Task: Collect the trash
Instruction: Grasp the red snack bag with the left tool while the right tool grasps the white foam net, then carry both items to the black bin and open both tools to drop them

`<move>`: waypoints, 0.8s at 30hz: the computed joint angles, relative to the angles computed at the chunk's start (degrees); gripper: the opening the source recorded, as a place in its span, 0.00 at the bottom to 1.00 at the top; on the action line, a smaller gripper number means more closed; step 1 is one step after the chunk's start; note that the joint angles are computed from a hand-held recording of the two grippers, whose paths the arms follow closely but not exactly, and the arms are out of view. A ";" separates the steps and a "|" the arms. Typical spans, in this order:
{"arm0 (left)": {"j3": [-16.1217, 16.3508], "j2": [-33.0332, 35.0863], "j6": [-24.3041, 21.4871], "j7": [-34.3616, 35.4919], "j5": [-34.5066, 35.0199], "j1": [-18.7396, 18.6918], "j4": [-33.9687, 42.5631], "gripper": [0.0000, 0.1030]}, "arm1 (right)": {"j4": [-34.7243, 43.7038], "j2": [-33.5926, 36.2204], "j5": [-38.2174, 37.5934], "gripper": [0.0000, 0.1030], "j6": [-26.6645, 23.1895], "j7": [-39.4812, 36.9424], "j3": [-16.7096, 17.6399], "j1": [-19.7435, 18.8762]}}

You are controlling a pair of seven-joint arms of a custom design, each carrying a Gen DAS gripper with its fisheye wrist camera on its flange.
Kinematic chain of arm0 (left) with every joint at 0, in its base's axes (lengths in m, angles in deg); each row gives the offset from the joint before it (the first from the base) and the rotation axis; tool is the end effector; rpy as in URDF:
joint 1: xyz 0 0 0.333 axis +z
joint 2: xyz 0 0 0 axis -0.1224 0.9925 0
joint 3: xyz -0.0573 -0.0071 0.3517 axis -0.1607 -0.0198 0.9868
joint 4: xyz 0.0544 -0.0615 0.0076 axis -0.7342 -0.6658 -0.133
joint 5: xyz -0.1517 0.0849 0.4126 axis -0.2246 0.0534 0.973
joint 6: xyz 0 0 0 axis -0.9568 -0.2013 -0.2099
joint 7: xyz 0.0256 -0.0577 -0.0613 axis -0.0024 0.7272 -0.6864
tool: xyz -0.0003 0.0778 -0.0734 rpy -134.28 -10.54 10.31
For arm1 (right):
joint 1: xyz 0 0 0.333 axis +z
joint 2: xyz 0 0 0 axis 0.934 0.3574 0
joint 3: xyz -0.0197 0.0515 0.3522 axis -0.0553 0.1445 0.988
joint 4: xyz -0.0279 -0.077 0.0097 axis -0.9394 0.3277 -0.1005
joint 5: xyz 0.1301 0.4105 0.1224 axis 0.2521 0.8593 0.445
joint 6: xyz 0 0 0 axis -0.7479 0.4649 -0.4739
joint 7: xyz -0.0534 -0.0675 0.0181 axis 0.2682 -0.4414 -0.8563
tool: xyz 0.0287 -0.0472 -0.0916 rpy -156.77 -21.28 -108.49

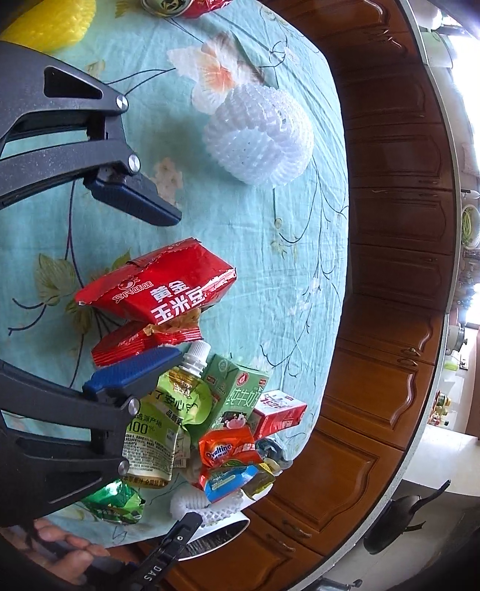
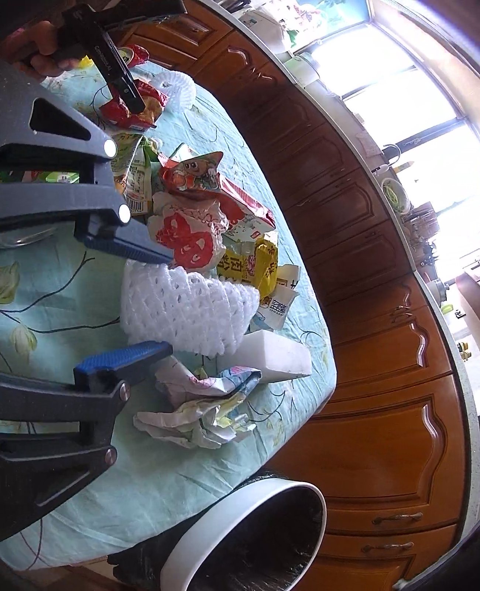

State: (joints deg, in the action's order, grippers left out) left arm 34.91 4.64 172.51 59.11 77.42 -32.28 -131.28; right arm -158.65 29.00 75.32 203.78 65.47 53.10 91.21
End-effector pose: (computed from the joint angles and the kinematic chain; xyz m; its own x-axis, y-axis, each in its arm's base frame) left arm 0.4212 -0.3849 0.4434 0.6793 -0.7119 0.1780 -0.4700 -0.6084 -0.6396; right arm 0.6366 0.3829 0.4305 0.6697 -0.6775 -0.3041 -0.6525 -0.3413 -0.6766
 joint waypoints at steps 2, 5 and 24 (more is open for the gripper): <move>0.26 -0.19 1.36 0.00 -0.42 0.15 -0.74 0.39 | 0.02 -0.05 1.40 0.10 -1.58 -1.06 0.57 -0.79; -0.08 -0.31 1.03 -0.23 0.15 0.05 -0.86 0.28 | -1.38 -1.34 4.88 0.09 -1.59 -5.13 1.57 -1.70; -0.48 4.50 3.22 2.92 10.51 -1.41 9.86 0.20 | -6.25 -9.93 20.75 0.09 -6.19 -15.72 -2.68 -3.48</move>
